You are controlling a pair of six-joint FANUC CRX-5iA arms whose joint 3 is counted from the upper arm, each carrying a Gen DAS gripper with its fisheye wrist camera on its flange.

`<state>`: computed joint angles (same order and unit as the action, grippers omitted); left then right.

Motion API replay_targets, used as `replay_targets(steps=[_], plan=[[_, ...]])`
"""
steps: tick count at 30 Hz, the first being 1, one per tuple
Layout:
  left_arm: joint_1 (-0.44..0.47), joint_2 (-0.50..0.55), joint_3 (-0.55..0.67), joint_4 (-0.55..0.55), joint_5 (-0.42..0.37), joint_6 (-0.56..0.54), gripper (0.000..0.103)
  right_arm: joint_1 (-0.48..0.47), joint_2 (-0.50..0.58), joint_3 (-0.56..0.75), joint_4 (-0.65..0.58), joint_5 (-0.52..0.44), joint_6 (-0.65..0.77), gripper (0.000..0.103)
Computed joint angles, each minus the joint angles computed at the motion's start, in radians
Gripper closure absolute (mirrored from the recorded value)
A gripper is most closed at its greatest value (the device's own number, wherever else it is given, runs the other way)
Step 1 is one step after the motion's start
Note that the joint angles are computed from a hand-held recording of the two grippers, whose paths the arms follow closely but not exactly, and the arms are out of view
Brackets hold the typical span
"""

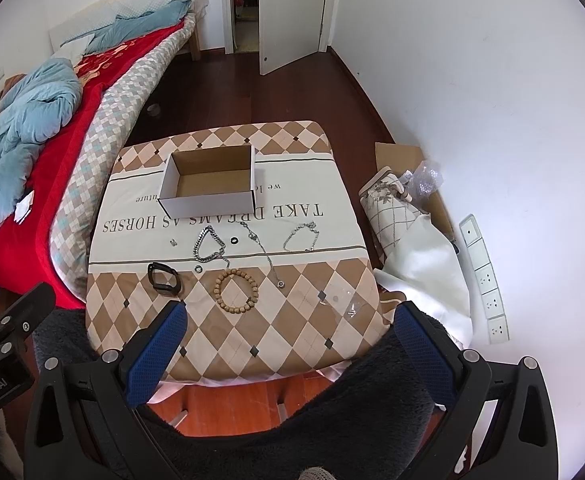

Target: Organize jewelry

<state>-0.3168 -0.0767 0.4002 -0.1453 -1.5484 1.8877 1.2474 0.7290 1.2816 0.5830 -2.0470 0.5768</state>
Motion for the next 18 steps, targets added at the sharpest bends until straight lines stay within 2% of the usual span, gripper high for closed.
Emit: replay_targets(steps=[2, 8, 12, 18], plan=[[0.000, 0.001, 0.001, 0.000, -0.001, -0.001, 0.000, 0.007, -0.034, -0.069, -0.006, 0.028, -0.027, 0.000], [-0.004, -0.001, 0.003, -0.005, 0.001, 0.005, 0.000, 0.008, -0.038, -0.082, -0.003, 0.034, -0.032, 0.000], [-0.007, 0.001, 0.007, -0.006, -0.001, 0.003, 0.000, 0.006, -0.006, -0.009, 0.011, 0.004, -0.003, 0.000], [-0.007, 0.004, 0.013, -0.006, -0.005, 0.003, 0.000, 0.007, -0.007, -0.009, 0.012, 0.003, -0.003, 0.000]])
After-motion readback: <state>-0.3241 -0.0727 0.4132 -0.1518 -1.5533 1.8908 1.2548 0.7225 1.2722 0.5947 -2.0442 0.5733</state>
